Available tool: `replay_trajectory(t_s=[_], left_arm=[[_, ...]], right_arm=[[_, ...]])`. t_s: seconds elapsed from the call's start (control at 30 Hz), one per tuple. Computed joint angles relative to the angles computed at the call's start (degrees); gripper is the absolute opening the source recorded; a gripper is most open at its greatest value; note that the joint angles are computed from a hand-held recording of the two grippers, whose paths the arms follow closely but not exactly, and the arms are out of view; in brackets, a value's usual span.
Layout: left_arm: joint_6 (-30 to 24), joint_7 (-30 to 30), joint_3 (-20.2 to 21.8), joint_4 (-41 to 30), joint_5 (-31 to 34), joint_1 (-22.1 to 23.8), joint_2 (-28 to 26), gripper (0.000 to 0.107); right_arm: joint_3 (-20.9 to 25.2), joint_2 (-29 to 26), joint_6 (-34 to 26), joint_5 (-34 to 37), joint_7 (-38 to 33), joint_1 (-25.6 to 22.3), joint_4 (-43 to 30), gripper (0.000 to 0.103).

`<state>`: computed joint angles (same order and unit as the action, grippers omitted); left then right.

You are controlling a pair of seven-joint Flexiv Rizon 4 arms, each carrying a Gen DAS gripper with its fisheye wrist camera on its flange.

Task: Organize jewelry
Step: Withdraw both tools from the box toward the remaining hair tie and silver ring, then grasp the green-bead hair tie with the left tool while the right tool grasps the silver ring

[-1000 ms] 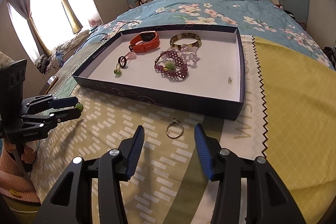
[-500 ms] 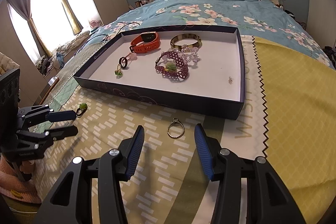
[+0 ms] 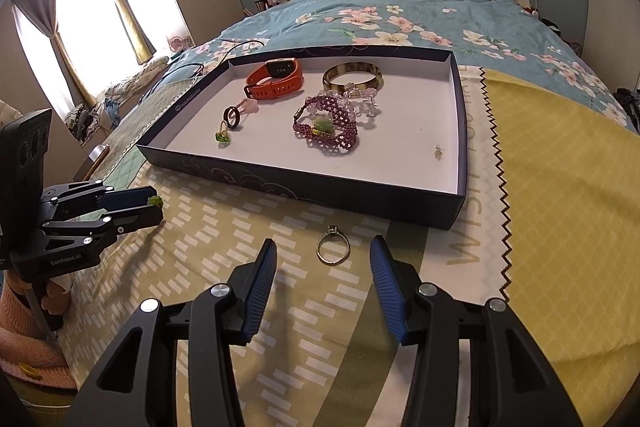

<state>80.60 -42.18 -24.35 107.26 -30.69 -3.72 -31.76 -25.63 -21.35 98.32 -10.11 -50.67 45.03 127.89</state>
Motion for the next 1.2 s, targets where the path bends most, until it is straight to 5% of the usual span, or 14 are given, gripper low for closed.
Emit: replay_trajectory(t_s=[0.13,0.4,0.63,1.2], left_arm=[[0.3,-1.1,0.7,-0.1,0.4,-0.6,0.0,0.02],[1.1,-2.1,0.2,0.4,0.8,-0.4,0.0,0.017],[1.7,-2.2,-1.4,1.3,0.5,0.8,0.3,0.016],[5.3,-0.5,-8.2,3.6,-1.2,5.4,1.7,0.016]], right_arm=[[-3.3,-0.5,-1.4,-1.2,0.2,2.9,-0.3,0.043],[-8.4,-1.0,-3.0,-4.9,2.8,6.5,0.0,0.016],[-10.2,-1.2,-1.3,-4.6,3.1,8.1,0.7,0.016],[-11.4,-0.8,3.7,8.3,-5.4,12.6,0.5,0.016]])
